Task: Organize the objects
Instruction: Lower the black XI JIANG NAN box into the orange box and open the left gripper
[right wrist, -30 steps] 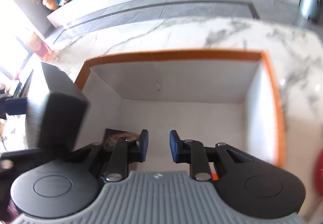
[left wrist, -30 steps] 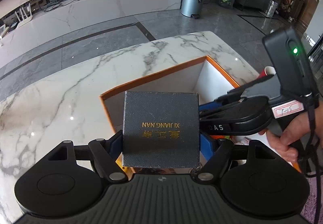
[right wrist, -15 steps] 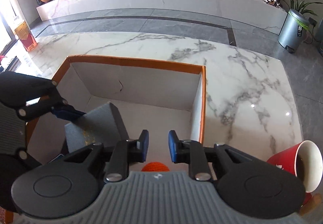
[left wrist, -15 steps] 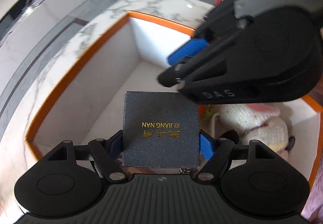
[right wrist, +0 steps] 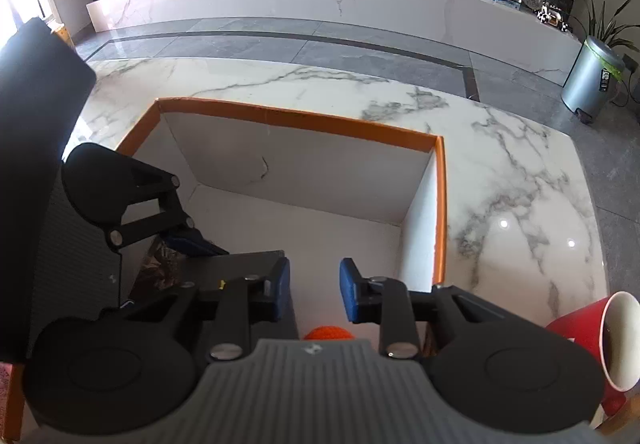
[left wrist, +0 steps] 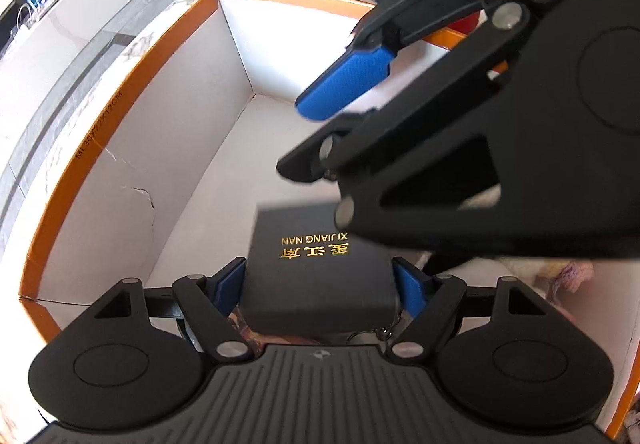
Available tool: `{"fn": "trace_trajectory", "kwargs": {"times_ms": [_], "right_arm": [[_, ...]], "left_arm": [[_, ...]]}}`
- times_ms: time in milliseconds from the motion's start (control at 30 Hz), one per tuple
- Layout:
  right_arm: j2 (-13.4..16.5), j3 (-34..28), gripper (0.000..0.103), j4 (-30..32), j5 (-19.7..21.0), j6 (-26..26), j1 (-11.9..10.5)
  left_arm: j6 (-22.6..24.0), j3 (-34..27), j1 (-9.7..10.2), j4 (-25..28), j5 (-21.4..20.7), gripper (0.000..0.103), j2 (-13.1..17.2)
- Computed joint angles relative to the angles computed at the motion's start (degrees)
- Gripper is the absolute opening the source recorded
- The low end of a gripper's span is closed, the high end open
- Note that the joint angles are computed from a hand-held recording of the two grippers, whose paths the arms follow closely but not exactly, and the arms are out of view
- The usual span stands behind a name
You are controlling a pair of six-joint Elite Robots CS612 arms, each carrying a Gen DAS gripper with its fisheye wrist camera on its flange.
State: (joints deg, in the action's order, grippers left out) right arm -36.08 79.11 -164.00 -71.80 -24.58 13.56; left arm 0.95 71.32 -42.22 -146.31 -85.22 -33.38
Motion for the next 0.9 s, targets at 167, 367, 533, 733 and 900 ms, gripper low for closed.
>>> {"fn": "trace_trajectory", "kwargs": {"times_ms": [167,367,533,733,900], "right_arm": [[0.22,-1.04,0.03,3.93,0.77,-0.1,0.14],[0.8,-2.38,0.03,8.0,1.35,1.69,0.17],[1.36,-3.42,0.025,10.04,0.43,3.74,0.49],[1.63,-4.04,0.024,11.63,-0.11,4.1,0.61],[1.87,-4.98,0.024,13.73,0.68,5.83,0.47]], "left_arm": [[-1.24,3.78,-0.19,-4.83,0.69,0.09,-1.84],[-12.41,7.1,0.68,-5.65,-3.92,0.066,-4.27],[-20.18,5.94,0.61,-0.56,-4.49,0.05,-3.9],[-24.68,5.25,1.23,-1.2,-6.67,0.045,-2.76],[-24.85,4.94,1.12,-0.15,-6.12,0.038,-2.35]]}}
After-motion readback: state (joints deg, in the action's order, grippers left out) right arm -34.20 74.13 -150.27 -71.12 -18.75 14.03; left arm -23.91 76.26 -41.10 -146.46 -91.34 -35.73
